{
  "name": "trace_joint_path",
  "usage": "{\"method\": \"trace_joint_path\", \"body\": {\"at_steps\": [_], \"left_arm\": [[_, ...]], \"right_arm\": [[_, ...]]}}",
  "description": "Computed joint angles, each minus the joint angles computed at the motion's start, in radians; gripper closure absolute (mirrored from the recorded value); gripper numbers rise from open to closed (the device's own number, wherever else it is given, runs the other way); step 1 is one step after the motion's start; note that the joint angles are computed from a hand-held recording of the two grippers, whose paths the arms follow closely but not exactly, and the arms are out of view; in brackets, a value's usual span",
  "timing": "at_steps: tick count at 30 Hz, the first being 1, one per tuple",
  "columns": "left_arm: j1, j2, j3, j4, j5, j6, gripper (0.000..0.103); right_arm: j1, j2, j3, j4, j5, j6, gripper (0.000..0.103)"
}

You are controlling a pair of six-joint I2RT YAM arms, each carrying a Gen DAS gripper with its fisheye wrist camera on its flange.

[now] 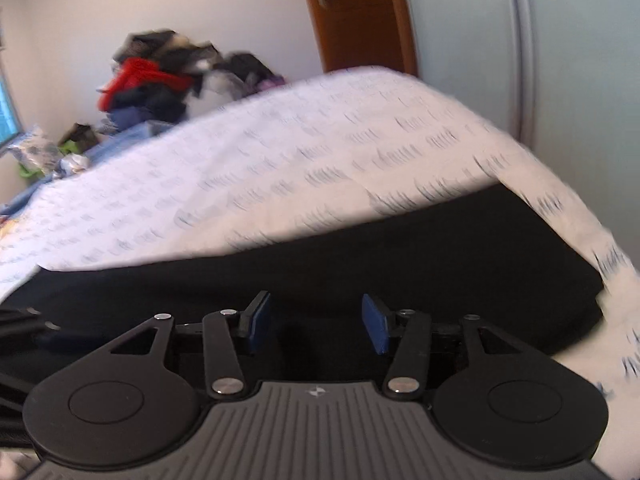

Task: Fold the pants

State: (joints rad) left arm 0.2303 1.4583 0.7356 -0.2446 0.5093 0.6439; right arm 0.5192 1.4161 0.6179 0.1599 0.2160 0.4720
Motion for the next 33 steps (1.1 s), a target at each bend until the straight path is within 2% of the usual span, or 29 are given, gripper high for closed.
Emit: {"method": "trace_joint_path", "body": {"at_steps": [3,7,10,13,15,18,21,23,26,27,30,33], "left_arm": [[0.035,0.023,0.022,0.032,-0.039,-0.028,0.049],[0.093,0.135,0.145,0.004,-0.120,-0.105,0.049],[0.106,0.222,0.227,0.046,-0.177,-0.174,0.049],[0.094,0.268,0.265,0.116,-0.266,-0.264,0.050],[0.113,0.252,0.270,0.103,-0.234,-0.285,0.051],[0.111,0.229,0.243,0.100,-0.195,-0.248,0.047],[0.056,0.215,0.192,0.146,-0.257,-0.238,0.048],[0.053,0.173,0.152,0.145,-0.219,-0.220,0.048],[0.042,0.099,0.113,0.071,-0.123,-0.161,0.045],[0.028,0.084,0.103,0.052,-0.102,-0.145,0.044],[-0.021,0.067,0.083,0.001,-0.056,-0.102,0.044],[-0.065,0.046,0.011,0.033,-0.079,-0.015,0.044]], "right_arm": [[0.069,0.059,0.126,-0.066,-0.094,-0.146,0.053],[0.115,0.279,0.391,-0.233,-0.177,-0.326,0.055],[0.116,0.418,0.538,-0.299,-0.159,-0.357,0.055],[0.096,0.464,0.592,-0.268,-0.094,-0.301,0.055],[0.087,0.442,0.570,-0.234,-0.068,-0.260,0.053],[0.087,0.368,0.484,-0.204,-0.166,-0.277,0.055],[0.114,0.396,0.474,-0.231,-0.089,-0.295,0.055],[0.096,0.345,0.385,-0.146,-0.074,-0.209,0.055],[0.094,0.138,0.167,-0.012,-0.002,-0.099,0.054],[0.097,0.060,0.102,-0.006,0.041,-0.072,0.054],[0.077,-0.164,-0.055,-0.066,0.104,0.031,0.053],[0.007,-0.364,-0.172,-0.161,0.029,0.153,0.053]]}}
